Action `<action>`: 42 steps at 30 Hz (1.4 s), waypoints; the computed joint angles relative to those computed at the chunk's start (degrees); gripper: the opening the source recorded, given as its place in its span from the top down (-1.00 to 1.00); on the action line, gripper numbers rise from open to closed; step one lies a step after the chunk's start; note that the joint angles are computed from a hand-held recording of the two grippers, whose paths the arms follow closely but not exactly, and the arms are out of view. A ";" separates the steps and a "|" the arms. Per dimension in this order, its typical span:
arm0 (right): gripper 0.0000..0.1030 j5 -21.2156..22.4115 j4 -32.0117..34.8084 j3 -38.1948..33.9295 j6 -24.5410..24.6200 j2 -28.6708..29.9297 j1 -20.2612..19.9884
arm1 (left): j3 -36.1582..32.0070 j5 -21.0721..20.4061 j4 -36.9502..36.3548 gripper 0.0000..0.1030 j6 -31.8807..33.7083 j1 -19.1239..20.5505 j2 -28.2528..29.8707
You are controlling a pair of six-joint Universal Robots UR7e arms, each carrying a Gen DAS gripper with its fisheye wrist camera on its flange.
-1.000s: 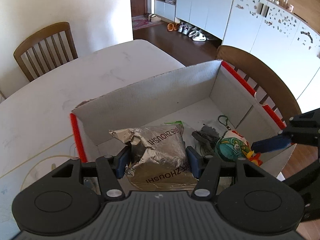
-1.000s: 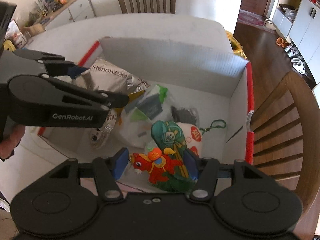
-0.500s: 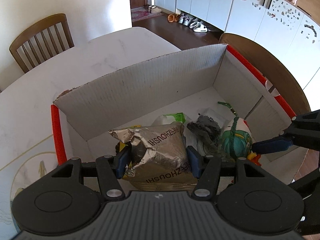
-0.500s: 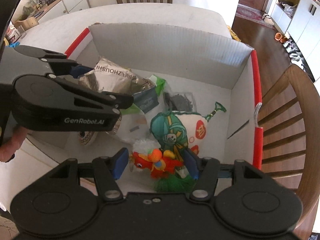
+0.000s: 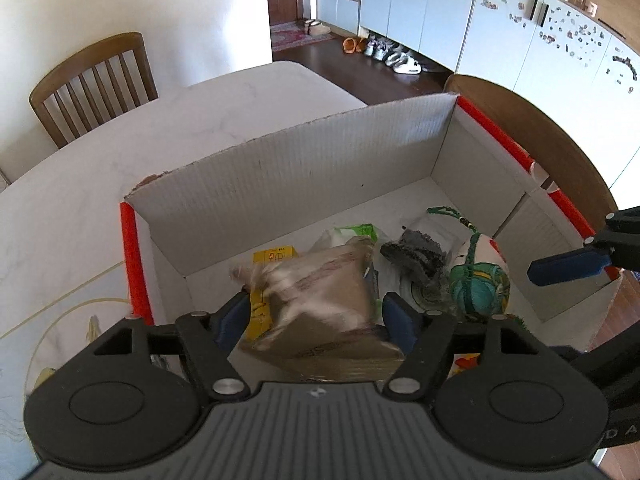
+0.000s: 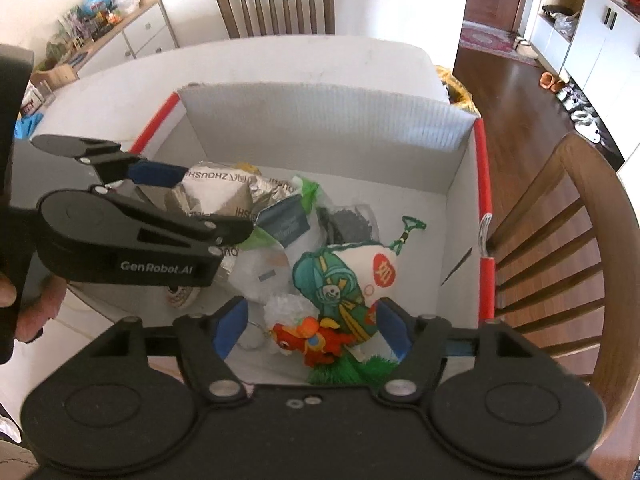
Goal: Organize objects
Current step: 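Open both grippers to drop the silver bag and orange toy inside, then move both tools back toward the cream eraser and teal sharpener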
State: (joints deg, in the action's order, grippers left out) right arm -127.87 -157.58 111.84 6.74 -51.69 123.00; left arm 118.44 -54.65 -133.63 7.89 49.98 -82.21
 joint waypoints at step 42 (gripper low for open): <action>-0.92 -0.34 -9.60 -9.04 3.32 9.81 11.52 | -4.82 -4.57 5.28 -0.92 7.92 4.06 -16.73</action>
